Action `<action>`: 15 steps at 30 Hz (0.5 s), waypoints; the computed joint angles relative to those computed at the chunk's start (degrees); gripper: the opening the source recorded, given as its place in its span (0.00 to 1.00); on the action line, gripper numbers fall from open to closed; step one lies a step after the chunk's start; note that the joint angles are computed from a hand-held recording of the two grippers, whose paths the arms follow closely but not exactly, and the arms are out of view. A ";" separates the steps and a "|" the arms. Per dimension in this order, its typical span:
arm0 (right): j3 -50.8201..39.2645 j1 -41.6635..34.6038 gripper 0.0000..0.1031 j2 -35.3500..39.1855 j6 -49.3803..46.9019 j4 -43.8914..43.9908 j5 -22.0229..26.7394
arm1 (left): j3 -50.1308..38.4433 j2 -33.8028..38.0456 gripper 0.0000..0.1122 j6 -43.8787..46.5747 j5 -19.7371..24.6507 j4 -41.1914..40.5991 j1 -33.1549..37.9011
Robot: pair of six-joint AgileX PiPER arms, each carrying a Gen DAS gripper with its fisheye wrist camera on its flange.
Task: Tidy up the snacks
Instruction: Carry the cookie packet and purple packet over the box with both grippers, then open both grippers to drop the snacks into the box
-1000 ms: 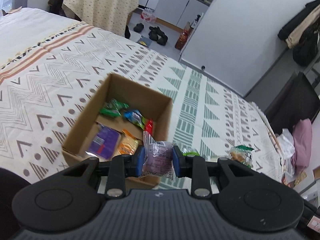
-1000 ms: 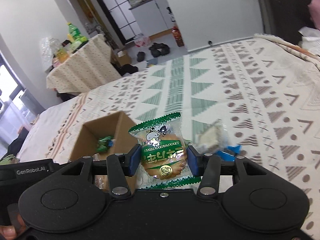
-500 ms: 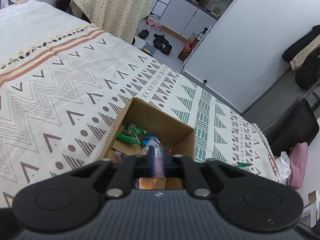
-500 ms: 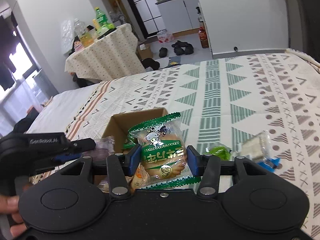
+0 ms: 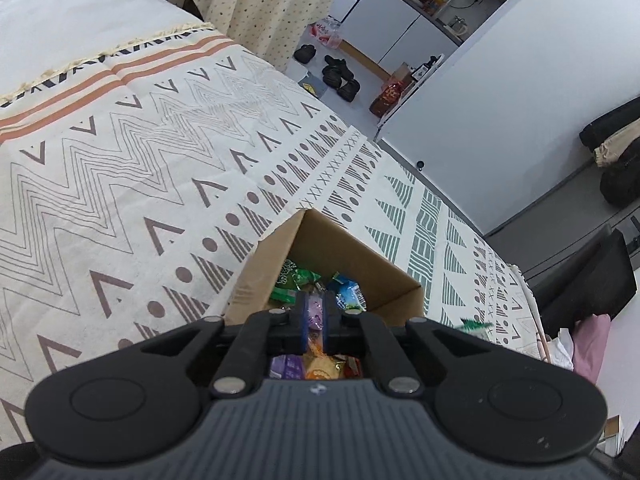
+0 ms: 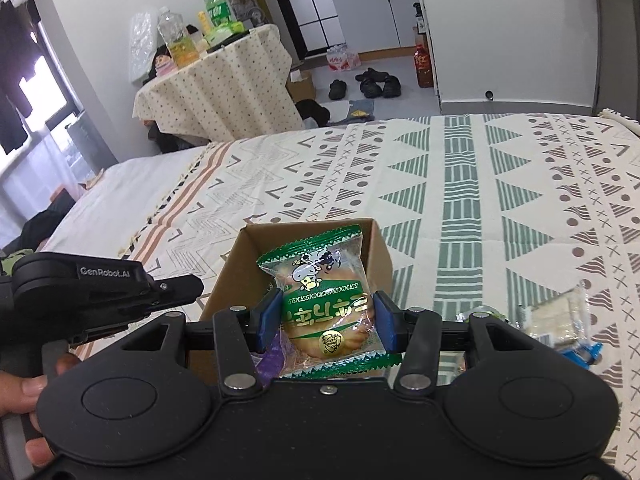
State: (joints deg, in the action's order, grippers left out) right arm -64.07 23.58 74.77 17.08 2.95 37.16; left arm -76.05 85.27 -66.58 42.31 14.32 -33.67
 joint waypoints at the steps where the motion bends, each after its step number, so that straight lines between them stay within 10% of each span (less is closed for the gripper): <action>1: -0.78 0.38 0.46 0.72 0.48 -0.43 0.26 | 0.14 -0.12 0.05 0.95 -0.24 -1.17 0.46; 5: -3.77 2.15 0.46 3.54 1.71 -1.93 1.22 | 0.22 -0.45 0.09 2.55 0.36 -3.02 1.45; 10: -6.46 3.73 0.60 6.40 5.28 -3.66 2.06 | -0.77 -0.84 0.64 -0.67 3.97 1.83 0.17; 15: -2.67 2.89 0.74 3.47 7.07 -6.08 0.70 | -1.97 -0.94 0.76 -3.29 6.72 6.67 -2.82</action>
